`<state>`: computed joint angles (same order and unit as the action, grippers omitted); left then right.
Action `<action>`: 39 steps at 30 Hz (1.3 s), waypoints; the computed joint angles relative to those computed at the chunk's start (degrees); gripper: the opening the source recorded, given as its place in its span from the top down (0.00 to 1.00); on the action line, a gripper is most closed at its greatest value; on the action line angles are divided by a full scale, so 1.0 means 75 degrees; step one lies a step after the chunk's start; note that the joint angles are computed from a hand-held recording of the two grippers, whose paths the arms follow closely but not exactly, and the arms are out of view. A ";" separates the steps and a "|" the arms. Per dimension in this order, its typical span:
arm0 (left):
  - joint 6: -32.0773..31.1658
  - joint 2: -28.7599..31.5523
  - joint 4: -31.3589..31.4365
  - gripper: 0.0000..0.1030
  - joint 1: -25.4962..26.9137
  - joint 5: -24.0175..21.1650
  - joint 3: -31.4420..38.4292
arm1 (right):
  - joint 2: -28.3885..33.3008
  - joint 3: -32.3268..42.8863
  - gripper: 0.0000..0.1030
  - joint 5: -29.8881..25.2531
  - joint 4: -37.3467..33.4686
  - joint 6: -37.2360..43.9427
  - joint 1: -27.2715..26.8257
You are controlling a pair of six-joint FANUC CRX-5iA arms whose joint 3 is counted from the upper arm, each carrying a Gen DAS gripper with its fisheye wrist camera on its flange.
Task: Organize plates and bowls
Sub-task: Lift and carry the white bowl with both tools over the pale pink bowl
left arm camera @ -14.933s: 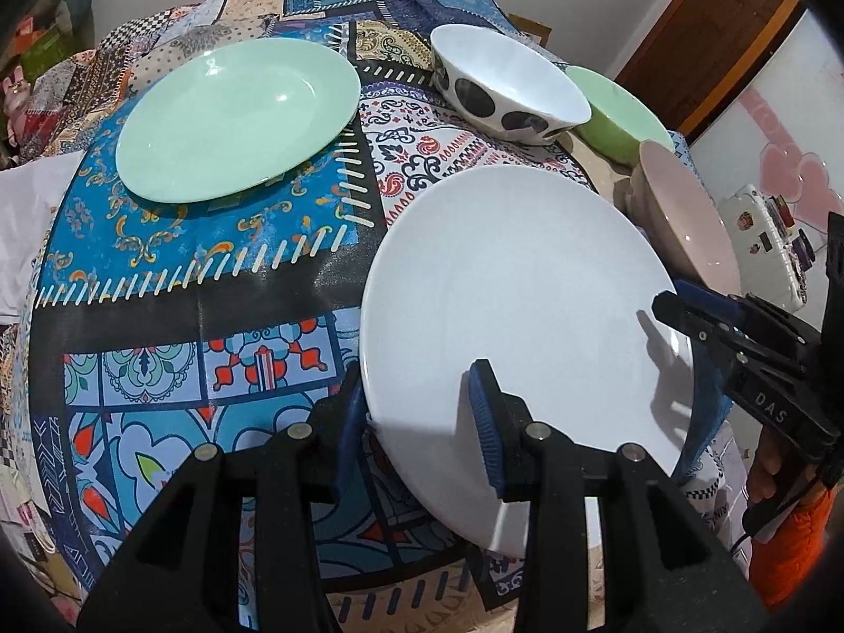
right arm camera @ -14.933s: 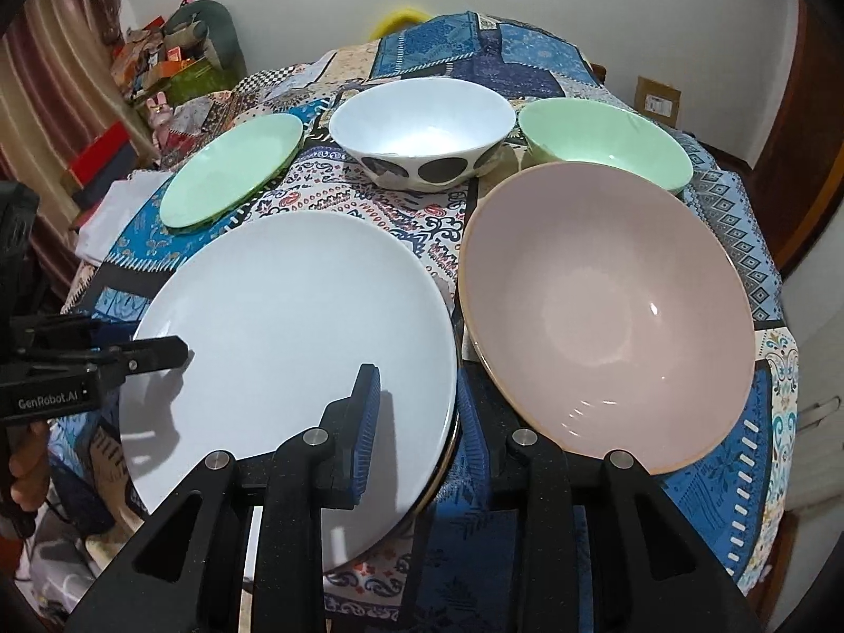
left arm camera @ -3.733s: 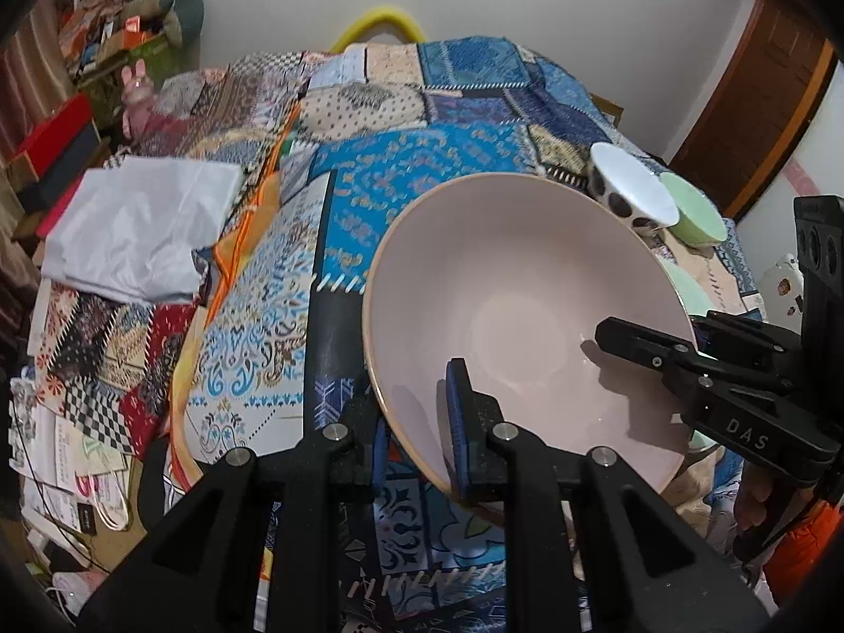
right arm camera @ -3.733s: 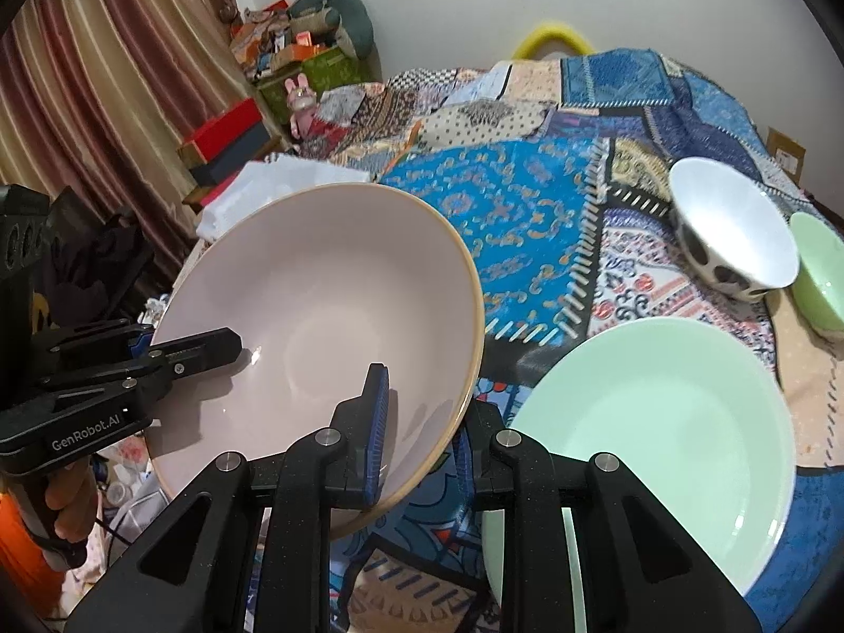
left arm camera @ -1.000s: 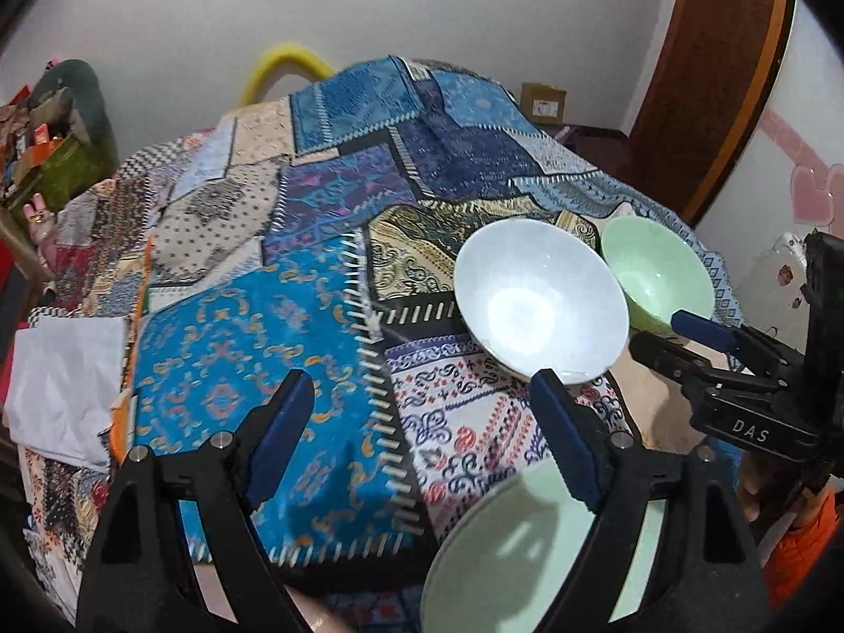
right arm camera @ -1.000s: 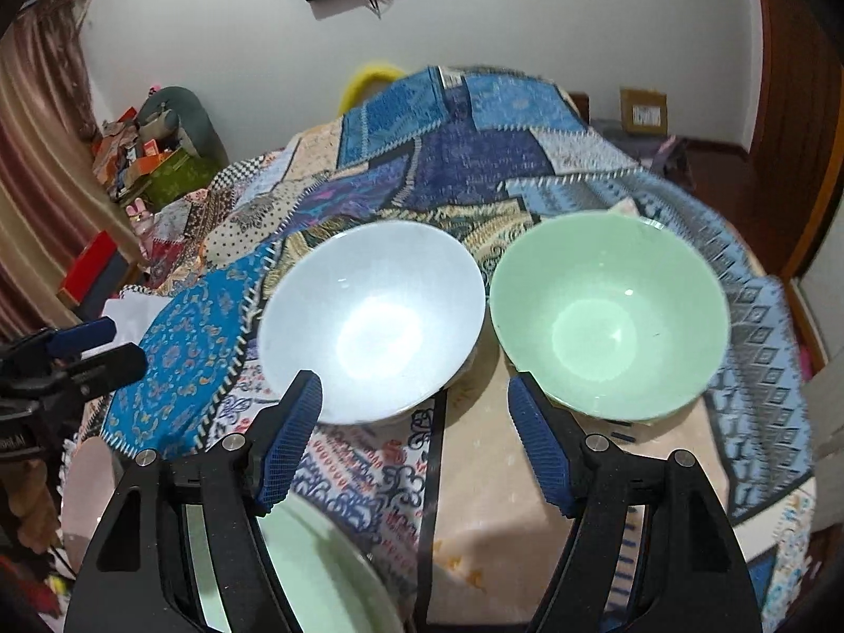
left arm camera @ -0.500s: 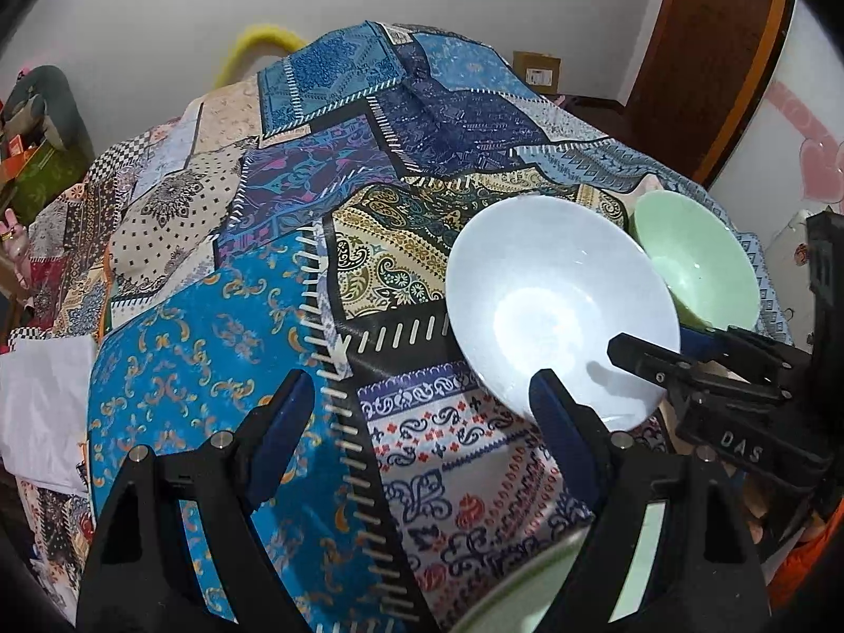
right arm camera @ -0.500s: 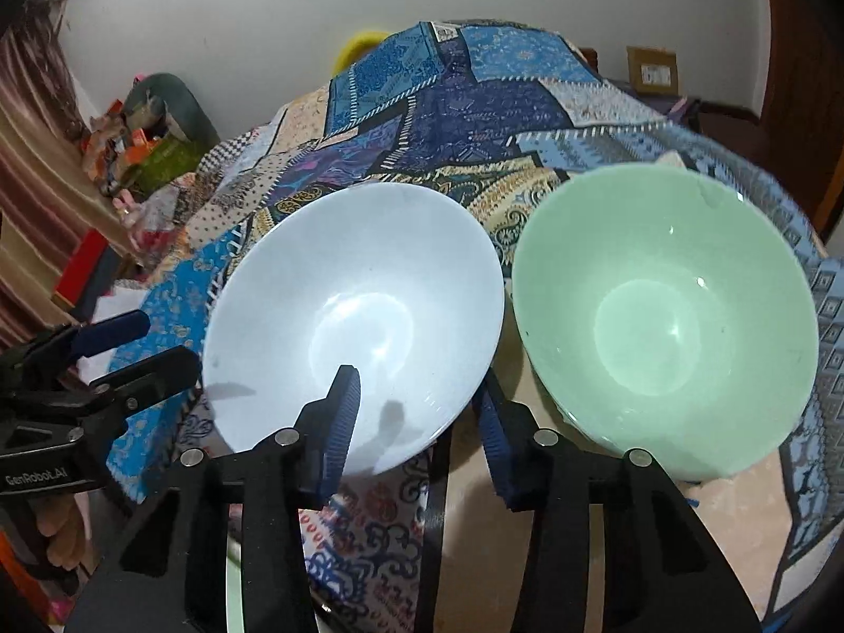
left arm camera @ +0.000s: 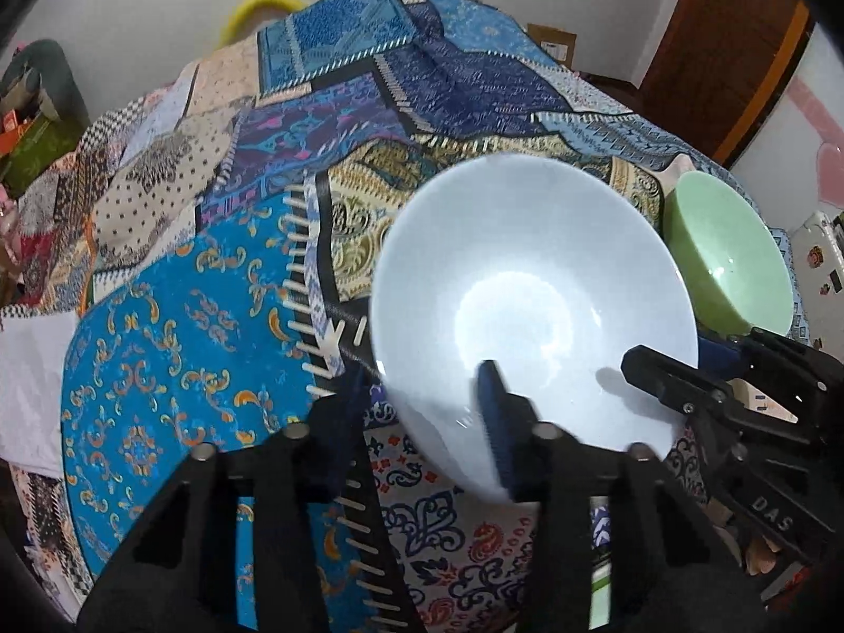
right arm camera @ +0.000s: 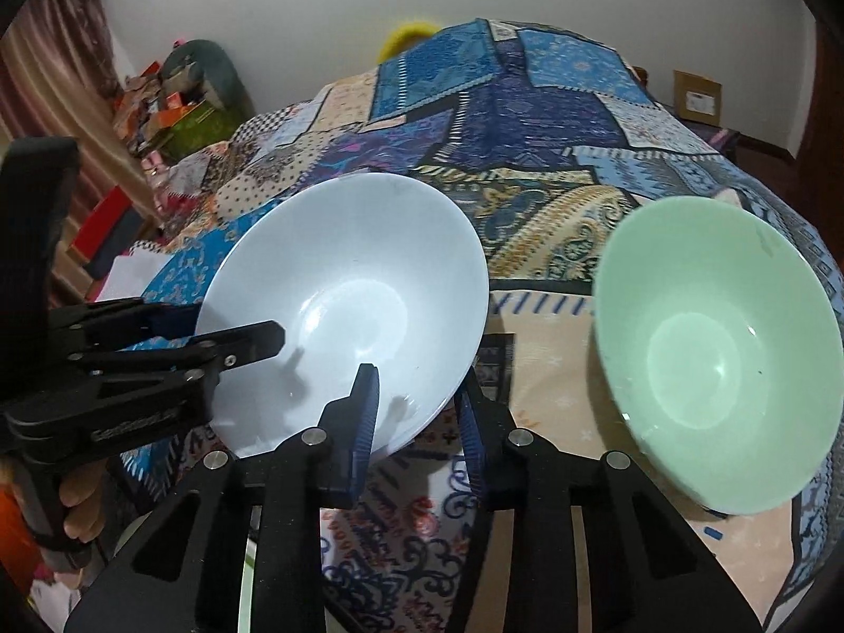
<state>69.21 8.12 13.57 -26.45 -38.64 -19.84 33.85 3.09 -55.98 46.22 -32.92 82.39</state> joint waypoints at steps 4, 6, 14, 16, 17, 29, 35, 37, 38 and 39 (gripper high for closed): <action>-0.0009 0.0019 -0.0084 0.81 0.0009 -0.0008 -0.0019 | 0.0100 0.0176 0.74 -0.0042 -0.0007 0.0148 -0.0015; 0.0036 -0.0011 -0.0157 0.81 -0.0005 0.0013 -0.0026 | 0.0158 0.0288 0.74 -0.0136 -0.0069 0.0258 -0.0017; -0.0029 -0.0347 -0.0170 0.81 -0.0029 0.0014 -0.0232 | 0.0246 0.0538 0.74 -0.0382 -0.0248 0.0412 0.0075; -0.0039 -0.0491 -0.0135 0.81 -0.0018 -0.0028 -0.0324 | 0.0258 0.0617 0.74 -0.0510 -0.0253 0.0457 0.0123; -0.0047 -0.0539 -0.0117 0.81 -0.0009 -0.0055 -0.0348 | 0.0263 0.0666 0.74 -0.0588 -0.0247 0.0469 0.0160; -0.0152 -0.2014 0.0203 0.80 0.0113 -0.0325 -0.1101 | 0.0291 0.1202 0.74 -0.1460 0.0053 0.0475 0.0621; -0.0082 -0.2788 0.0198 0.80 0.0158 -0.0581 -0.1390 | 0.0400 0.1606 0.74 -0.1920 0.0172 0.0522 0.0872; -0.0066 -0.3071 0.0213 0.80 0.0189 -0.0665 -0.1502 | 0.0426 0.1691 0.74 -0.2034 0.0223 0.0509 0.0954; -0.0081 -0.3209 0.0241 0.80 0.0220 -0.0702 -0.1565 | 0.0458 0.1763 0.74 -0.2102 0.0244 0.0519 0.0992; -0.0073 -0.3391 0.0253 0.80 0.0248 -0.0765 -0.1635 | 0.0503 0.1862 0.74 -0.2193 0.0288 0.0521 0.1040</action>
<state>68.66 -17.31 15.47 -24.59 -44.38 -32.10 37.62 17.05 -72.43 48.37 -29.01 90.19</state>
